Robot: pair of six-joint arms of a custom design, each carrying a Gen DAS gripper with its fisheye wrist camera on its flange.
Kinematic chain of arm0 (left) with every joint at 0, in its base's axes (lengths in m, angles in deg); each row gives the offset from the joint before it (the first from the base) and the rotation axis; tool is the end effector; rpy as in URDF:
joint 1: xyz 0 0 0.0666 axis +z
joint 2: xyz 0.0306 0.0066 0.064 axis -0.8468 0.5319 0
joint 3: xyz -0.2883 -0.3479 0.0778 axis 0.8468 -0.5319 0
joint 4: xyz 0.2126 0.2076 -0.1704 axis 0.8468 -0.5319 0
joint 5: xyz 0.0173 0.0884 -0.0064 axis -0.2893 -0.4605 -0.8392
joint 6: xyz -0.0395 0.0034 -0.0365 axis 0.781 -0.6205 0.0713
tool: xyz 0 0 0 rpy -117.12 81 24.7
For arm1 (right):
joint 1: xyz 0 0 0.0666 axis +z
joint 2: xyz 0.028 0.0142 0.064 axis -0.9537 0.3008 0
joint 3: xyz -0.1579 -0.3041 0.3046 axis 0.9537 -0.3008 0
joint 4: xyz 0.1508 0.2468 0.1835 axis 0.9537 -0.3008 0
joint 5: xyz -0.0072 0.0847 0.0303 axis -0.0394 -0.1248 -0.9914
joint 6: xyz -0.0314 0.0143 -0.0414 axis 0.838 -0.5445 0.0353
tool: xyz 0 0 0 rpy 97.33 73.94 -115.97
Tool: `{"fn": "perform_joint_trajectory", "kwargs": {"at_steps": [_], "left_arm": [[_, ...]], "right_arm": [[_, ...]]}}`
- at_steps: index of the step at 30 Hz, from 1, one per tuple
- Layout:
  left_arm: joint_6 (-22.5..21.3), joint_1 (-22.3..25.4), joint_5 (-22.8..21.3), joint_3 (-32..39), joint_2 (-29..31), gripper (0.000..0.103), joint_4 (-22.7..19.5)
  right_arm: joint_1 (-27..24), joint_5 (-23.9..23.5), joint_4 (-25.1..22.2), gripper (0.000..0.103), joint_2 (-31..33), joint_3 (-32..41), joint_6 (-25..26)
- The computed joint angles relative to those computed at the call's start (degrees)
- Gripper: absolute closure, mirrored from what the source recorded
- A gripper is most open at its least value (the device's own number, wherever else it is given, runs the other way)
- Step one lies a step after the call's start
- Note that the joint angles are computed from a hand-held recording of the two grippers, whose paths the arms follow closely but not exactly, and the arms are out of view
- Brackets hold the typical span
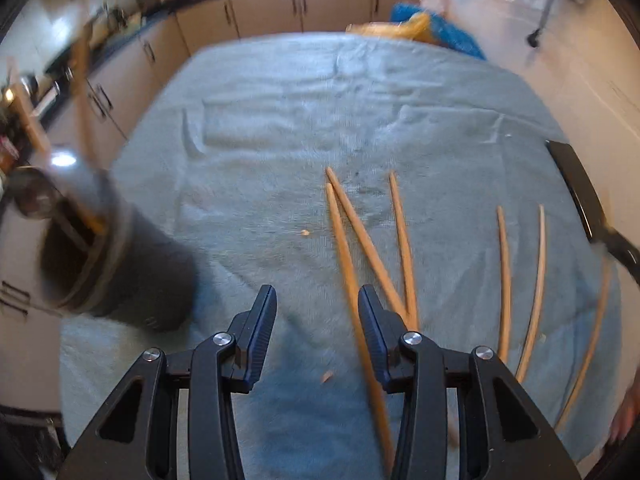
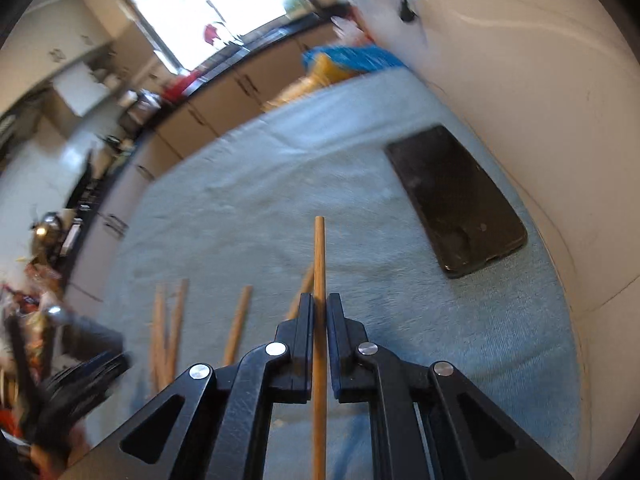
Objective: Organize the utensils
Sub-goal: 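Grasp a wooden chopstick with the left tool while the right tool grasps another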
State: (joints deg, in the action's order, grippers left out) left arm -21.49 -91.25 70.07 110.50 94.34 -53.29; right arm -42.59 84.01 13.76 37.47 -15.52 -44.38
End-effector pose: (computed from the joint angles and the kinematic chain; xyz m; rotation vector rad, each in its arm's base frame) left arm 0.4174 -0.2665 0.3858 0.2847 2.7209 0.0533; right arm 0.2889 0.1586 0.3844 0.5668 2.3608 0.4838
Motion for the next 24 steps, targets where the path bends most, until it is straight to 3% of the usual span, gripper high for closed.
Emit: {"fn": "perform_joint_trajectory", "kwargs": {"at_steps": [3, 6, 15, 18, 20, 24], "left_arm": [[2.2, 0.6, 0.2, 3.9, 3.8, 0.062, -3.9], [3.6, 0.4, -2.4, 6.2, 6.0, 0.062, -6.0], [3.6, 1.1, -4.8, 11.1, 10.2, 0.063, -7.6], [2.7, 1.1, -3.0, 11.6, 10.4, 0.096, -7.1], [2.4, 0.5, -3.9, 10.2, 9.6, 0.097, -5.7], [1.1, -0.1, -1.7, 4.7, 5.6, 0.097, 0.2]], "right_arm": [[1.3, 0.7, 1.3, 0.096, -3.0, -1.2, 0.7], [1.9, 0.9, 2.6, 0.096, -5.1, -2.5, 1.1], [3.1, 0.3, 5.2, 0.096, -4.6, -2.4, 0.5], [3.2, -0.4, 6.4, 0.096, -4.3, -2.6, 0.2], [3.5, 0.1, 6.6, 0.096, -4.3, -2.6, 0.3], [5.2, 1.7, 6.4, 0.096, -4.8, -2.2, -0.1]]}}
